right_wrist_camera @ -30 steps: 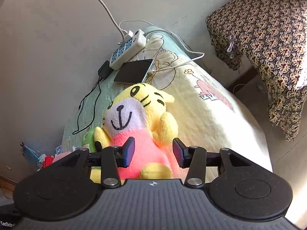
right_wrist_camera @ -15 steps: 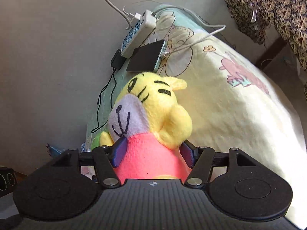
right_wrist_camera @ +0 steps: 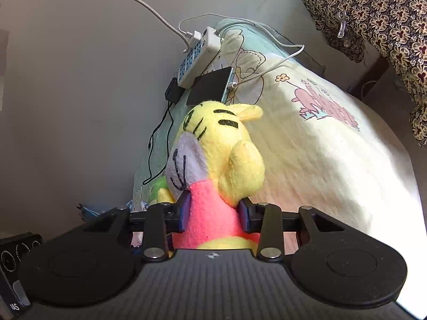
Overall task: Organize objects
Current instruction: 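Grasp the yellow tiger plush with the right gripper and lift it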
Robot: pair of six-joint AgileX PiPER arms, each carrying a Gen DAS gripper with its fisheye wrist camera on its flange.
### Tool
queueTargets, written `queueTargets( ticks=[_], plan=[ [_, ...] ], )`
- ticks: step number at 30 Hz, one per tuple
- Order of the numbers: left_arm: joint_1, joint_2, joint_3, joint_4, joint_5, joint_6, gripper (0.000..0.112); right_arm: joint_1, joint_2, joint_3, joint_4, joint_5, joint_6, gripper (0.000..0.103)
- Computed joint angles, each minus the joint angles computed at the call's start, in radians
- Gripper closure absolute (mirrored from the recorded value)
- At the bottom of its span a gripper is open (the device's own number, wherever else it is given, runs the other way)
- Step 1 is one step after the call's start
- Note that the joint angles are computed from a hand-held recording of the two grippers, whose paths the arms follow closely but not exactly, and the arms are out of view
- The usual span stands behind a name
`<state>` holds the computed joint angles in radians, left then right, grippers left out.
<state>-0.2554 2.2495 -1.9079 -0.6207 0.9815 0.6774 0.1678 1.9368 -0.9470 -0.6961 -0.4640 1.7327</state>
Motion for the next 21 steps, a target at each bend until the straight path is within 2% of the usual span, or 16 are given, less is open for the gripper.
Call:
queueTargets(
  ticks=[6, 11, 17, 21],
  plan=[
    [0.016, -0.120, 0.174, -0.066, -0.024, 0.115, 0.026, 0.060, -0.109, 0.098, 0.165, 0.049, -0.158, 0.064],
    [0.040, -0.238, 0.323, -0.115, -0.087, 0.208, 0.026, 0.130, -0.164, 0.137, 0.367, 0.046, -0.349, 0.064],
    [0.116, -0.380, 0.485, -0.181, -0.153, 0.317, 0.026, 0.204, -0.178, 0.091, 0.410, 0.052, -0.417, 0.064],
    [0.206, -0.453, 0.553, -0.246, -0.156, 0.400, 0.026, 0.274, -0.160, 0.001, 0.457, 0.098, -0.484, 0.064]
  ],
)
